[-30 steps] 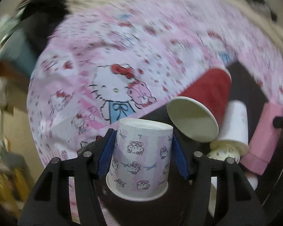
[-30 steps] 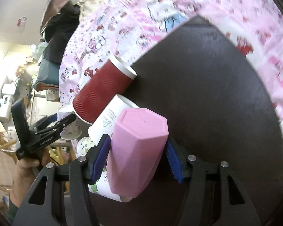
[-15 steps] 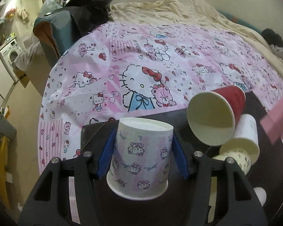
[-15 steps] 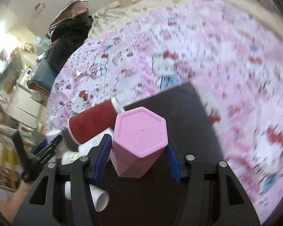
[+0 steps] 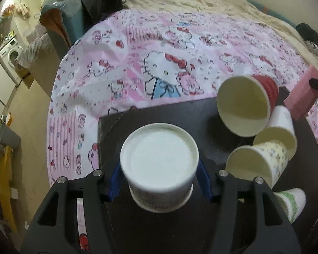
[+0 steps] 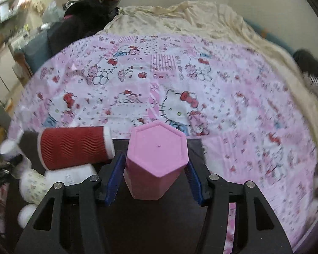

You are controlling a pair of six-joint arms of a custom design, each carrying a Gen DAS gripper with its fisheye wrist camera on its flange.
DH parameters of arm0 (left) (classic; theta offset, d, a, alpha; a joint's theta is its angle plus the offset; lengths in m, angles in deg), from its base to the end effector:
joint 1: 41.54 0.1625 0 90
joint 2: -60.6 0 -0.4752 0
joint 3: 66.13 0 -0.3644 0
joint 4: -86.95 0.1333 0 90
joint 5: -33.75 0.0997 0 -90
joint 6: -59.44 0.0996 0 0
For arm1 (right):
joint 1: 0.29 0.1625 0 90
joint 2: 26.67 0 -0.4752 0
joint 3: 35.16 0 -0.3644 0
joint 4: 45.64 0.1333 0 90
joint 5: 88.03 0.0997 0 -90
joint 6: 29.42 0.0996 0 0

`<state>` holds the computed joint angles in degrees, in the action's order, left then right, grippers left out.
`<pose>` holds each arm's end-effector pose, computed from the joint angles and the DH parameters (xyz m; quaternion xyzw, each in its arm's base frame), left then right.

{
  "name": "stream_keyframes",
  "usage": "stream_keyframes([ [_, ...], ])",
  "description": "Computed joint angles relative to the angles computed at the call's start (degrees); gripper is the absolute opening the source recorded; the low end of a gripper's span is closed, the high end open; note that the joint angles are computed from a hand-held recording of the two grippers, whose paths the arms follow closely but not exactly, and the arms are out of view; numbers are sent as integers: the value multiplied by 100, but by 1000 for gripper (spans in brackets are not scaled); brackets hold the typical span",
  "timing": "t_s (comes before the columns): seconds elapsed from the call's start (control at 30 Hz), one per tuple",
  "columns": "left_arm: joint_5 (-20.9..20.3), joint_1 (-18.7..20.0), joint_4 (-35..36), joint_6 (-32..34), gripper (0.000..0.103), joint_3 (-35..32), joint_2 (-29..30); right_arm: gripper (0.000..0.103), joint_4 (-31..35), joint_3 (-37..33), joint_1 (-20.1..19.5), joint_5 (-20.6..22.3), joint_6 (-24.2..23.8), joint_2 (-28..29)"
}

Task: Flip cup upside down
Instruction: 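Turn and stand the white cup mouth down with the left gripper while the right stands the pink cup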

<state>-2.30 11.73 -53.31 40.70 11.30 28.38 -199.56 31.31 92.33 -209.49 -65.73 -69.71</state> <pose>-0.2851 -0.7396 0.1076 0.1195 0.8825 -0.2456 0.3828 0.1184 -0.8081 0.3421 0.2125 -0.8827 0.2451 0.3400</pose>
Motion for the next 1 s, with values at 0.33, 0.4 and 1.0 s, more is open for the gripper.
stream_keyframes([
  [0.33, 181, -4, -910, 532, 55, -183, 260, 58, -121, -18, -100, -398, -127, -13],
  [0.4, 250, 10, -930, 596, 55, -328, 346, 58, -196, -26, -113, -446, -147, -16],
  [1.0, -68, 150, -170, -34, 82, -568, 375, 60, -769, 276, -159, -468, -347, -12],
])
